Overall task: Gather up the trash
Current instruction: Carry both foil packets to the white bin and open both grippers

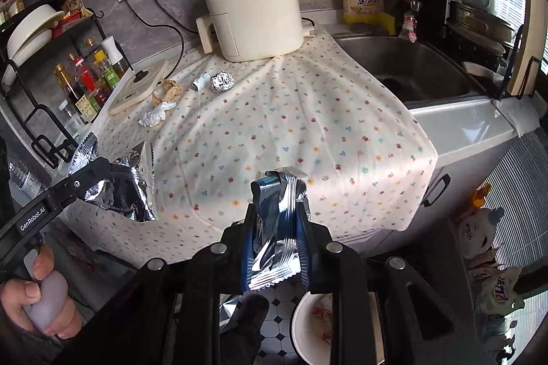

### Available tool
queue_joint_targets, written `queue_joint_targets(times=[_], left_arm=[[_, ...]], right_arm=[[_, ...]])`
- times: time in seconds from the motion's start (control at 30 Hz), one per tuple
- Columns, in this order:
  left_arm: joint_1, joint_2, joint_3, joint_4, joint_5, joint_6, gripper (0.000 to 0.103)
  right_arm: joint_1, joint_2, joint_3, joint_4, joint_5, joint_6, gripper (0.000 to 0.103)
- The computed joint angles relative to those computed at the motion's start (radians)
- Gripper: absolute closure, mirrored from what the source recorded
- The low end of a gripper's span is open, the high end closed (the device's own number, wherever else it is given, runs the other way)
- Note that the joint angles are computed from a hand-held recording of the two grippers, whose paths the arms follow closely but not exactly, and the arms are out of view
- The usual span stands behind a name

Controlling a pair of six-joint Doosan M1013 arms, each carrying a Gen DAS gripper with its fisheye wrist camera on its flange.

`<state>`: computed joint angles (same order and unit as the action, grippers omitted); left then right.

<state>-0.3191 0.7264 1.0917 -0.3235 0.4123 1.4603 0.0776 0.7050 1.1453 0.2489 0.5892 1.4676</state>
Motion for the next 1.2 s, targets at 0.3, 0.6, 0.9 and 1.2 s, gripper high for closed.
queue_joint_targets(times=[0.3,0.6,0.9,1.2], left_arm=[[-0.049,0.018,0.043,-0.144,0.058,0.109,0.076],[-0.077,0.066,0.022,-0.213,0.146,0.181,0.076],[-0.094,0.109,-0.023,-0.259,0.218,0.239,0.076],[-0.108,0.169,-0.101,-0.337,0.332,0.296,0.055]], right_arm=[[-0.053,-0.056,0.172,-0.046,-0.006,0.073,0.081],[-0.082,-0.034,0.235,-0.089,0.0,0.156,0.045],[-0.114,-0.069,0.308,-0.013,-0.035,0.124,0.046],[-0.126,-0.104,0.342,-0.146,-0.043,0.279,0.039]])
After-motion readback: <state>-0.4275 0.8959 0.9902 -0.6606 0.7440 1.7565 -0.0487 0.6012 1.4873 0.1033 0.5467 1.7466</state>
